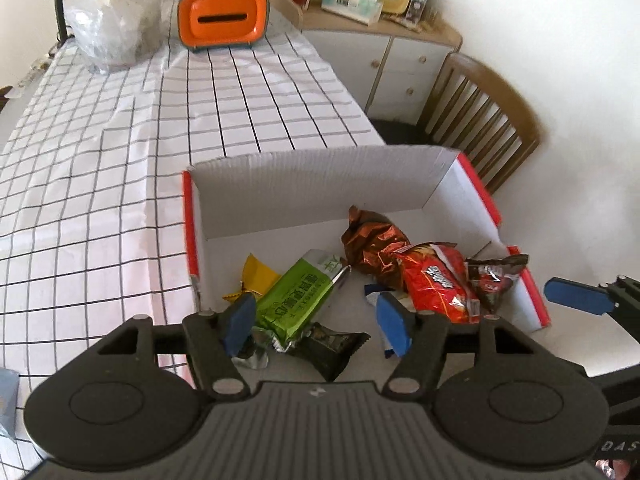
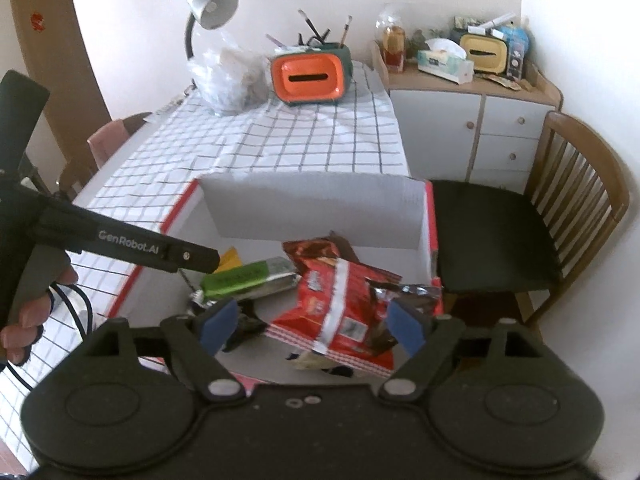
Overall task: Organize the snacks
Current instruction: 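Open both tools to release the green bar and dark candy into the box, then move both tools back over the blue packet and plastic tray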
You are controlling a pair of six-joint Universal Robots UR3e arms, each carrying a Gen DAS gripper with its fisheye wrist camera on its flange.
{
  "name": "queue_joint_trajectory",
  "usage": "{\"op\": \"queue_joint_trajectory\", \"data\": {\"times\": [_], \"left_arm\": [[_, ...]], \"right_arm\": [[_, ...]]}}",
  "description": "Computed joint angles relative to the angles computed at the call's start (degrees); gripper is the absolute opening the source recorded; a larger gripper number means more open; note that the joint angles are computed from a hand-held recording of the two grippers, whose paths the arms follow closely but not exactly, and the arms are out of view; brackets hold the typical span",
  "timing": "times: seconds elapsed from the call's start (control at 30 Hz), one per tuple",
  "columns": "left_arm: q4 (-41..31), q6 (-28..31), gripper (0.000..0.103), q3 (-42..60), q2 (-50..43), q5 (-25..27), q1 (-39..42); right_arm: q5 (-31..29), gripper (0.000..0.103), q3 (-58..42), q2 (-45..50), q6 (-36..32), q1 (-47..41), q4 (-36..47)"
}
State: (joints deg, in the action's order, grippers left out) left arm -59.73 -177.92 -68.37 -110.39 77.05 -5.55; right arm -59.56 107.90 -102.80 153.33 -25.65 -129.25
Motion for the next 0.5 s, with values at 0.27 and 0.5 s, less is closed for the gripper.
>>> {"op": "queue_joint_trajectory", "data": {"times": [0.27,0.5], "left_arm": [[3.5,2.7,0.073,-11.7,11.9,-5.4,6.3],[3.1,8.0,0.077,-20.1,22.0,-10.9,14.8]], "right_arm": [[0.4,0.091,0.8,-2.5,5.0,3.7,-2.0],[-1.8,0.098,0.2,-1.9,11.8,10.6,-6.7]]}}
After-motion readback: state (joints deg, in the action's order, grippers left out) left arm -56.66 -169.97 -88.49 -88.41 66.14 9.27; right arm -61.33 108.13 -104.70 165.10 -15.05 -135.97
